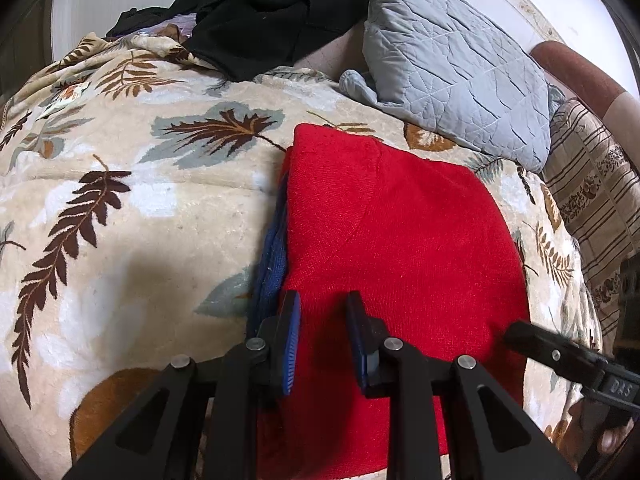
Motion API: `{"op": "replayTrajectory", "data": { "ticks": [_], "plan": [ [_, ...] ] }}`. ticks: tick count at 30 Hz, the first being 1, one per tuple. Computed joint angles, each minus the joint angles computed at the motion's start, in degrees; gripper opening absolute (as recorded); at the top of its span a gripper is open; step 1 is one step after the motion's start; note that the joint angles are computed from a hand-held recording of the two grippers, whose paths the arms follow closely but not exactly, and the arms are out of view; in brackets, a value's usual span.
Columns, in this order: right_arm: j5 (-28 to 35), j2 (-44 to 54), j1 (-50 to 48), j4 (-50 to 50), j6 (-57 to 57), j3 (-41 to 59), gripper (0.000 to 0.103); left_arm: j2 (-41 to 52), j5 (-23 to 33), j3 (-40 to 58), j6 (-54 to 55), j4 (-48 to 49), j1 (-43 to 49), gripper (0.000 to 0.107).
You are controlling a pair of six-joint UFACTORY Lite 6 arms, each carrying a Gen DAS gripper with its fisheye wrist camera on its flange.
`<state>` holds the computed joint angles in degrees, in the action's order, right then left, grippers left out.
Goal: Fold small clothes
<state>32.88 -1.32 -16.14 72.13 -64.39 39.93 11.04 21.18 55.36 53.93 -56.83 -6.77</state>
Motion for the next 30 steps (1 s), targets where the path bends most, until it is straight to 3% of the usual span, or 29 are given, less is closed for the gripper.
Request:
{"op": "replayTrajectory", "data": {
  "ticks": [3,4,5,6,9,11,12,13,15,19,22,24,26,28,29,30],
  "plan": [
    [4.50,1.51,-2.16,2.42,-1.75,-2.17,0.068,-0.06,-0.15,-0.16,0.04,-0.16,-0.05,0.025],
    [3.21,2.94,-0.46,0.91,-1.20,-1.65,0.044,-0.07,0.01,-0.21,0.32,-0.33,0.00,0.025],
    [0.56,2.22,1.40,-1.45,0.70,-1.86,0.038,-0.26,-0.04,-0.38,0.58,-0.52,-0.04,0.025],
    [-2.09,0.24,3.05,-2.49,1.39,-2.98,0.033,-0.21,0.01,-0.31,0.53,-0.43,-0.03,0.025],
    [-5.56,-0.97,5.48,-6.29,5.48,-3.17,0.031,-0.20,-0.29,-0.33,0.39,-0.24,-0.22,0.025],
    [-6.36,-1.74,6.07,-6.72,6.12,-3.65,0.033,-0.30,-0.29,-0.39,0.58,-0.31,-0.17,0.025],
    [-5.01,-1.75,5.03,-5.40,5.14,-3.86,0.041,-0.26,-0.09,-0.31,0.60,-0.42,-0.04,0.025],
    [-4.07,-2.17,4.16,-5.27,5.27,-4.34,0.057,-0.31,0.02,-0.37,0.53,-0.47,-0.01,0.025],
    [-3.91,-4.64,2.90,-7.02,7.11,-5.73,0.069,-0.39,0.36,-0.34,0.41,-0.53,0.15,0.025],
    [-6.23,-12.63,0.06,-14.29,14.99,-7.93,0.069,-5.35,4.71,-2.79,4.29,-8.70,4.59,0.025],
    [-2.65,-15.57,-1.97,-10.03,11.36,-6.60,0.069,-9.60,10.20,-4.86,12.41,-17.11,10.10,0.027],
    [-2.55,-15.71,0.10,-7.78,8.75,-4.97,0.070,-5.55,13.85,-2.18,9.60,-13.77,11.62,0.046],
    [-4.55,-13.23,3.56,-6.36,7.70,-3.05,0.070,0.38,15.82,1.16,4.00,-9.06,11.48,0.054],
    [-5.03,-8.47,5.85,-1.18,2.72,-1.42,0.070,5.98,15.64,3.37,-0.32,-4.61,10.23,0.048],
    [-6.26,-7.17,6.76,1.08,0.09,-1.42,0.070,5.44,14.55,2.51,1.12,-5.35,9.81,0.032],
    [-8.55,-5.44,8.25,3.47,-3.25,-1.42,0.071,4.17,14.14,1.87,2.25,-5.62,9.48,0.025]
  ]
}}
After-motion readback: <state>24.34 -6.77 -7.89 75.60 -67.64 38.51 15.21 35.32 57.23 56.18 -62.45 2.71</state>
